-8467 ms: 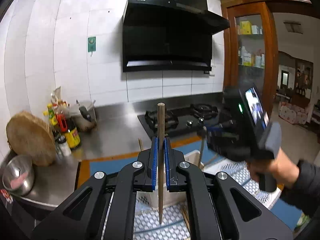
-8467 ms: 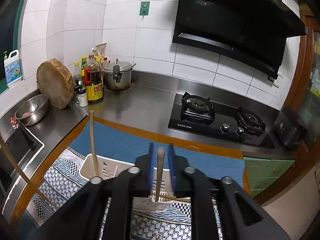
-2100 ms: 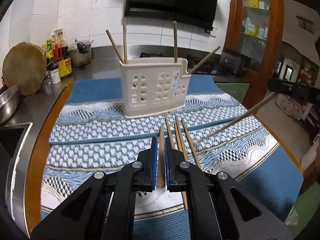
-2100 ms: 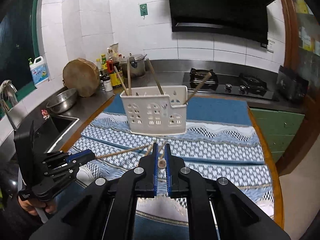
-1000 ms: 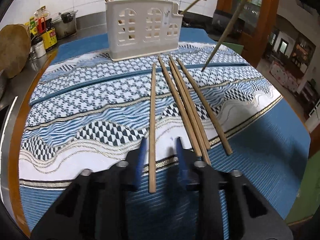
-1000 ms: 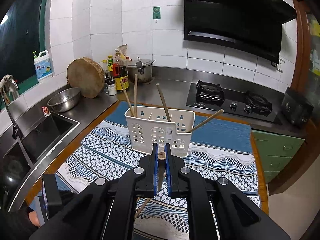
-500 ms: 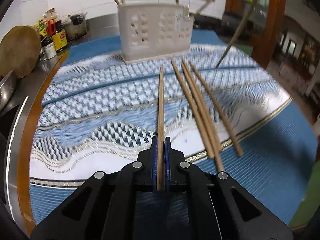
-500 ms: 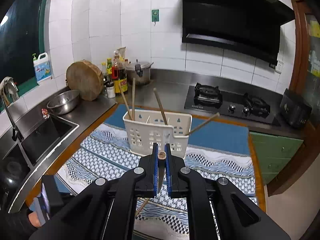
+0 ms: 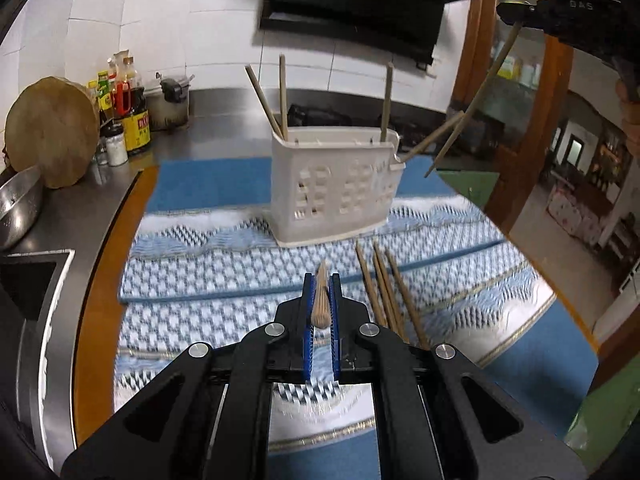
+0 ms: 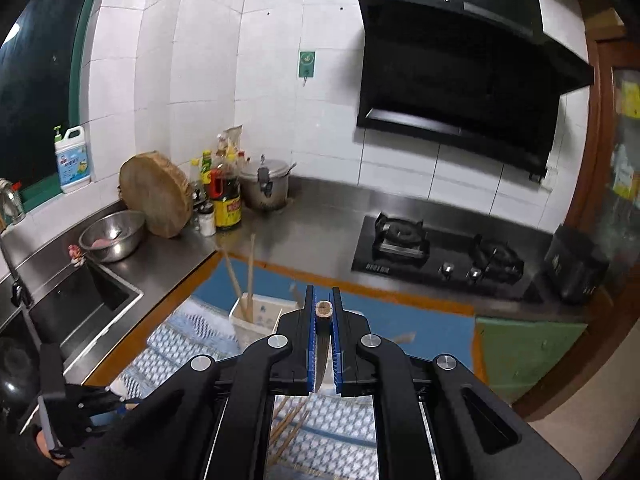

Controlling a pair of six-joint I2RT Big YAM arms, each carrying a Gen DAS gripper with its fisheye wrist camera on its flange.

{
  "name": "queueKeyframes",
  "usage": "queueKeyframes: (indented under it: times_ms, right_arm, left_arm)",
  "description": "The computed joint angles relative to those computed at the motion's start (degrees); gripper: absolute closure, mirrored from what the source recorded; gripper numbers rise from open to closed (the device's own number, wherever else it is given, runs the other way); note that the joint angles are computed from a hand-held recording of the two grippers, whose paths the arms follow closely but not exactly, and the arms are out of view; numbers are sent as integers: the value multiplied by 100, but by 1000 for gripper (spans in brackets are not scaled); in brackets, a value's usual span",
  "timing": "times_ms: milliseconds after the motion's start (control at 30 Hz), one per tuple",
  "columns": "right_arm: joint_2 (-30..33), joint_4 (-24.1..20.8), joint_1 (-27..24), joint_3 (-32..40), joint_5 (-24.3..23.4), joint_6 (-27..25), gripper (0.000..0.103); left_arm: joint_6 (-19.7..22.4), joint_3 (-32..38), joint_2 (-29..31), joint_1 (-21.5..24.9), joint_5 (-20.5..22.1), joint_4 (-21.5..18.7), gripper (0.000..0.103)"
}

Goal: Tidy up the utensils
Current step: 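Lower the right chopstick into the holder and open the right gripper while left carries its chopstick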

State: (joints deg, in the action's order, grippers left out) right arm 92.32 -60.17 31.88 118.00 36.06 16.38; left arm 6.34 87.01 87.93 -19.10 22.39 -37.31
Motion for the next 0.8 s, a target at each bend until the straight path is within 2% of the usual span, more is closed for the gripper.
queueKeyframes:
  times_ms: [200,333,567,800]
  right_arm:
    - [784,-402,-243,1181,119,-220,97]
    - [1197,-609,-410,1576,4,-155,97]
    - [1564,-693,-667,1572,-338,28,97]
    - [1570,-671,-808,1248,-576,195,96]
  left_arm:
    - [5,475,219,8,29,-124,97]
    - [94,772,353,12,31,-277,97]
    - [189,1245,550,-23,59,-478,98]
    - [213,1617,738,-88,49,-596,98]
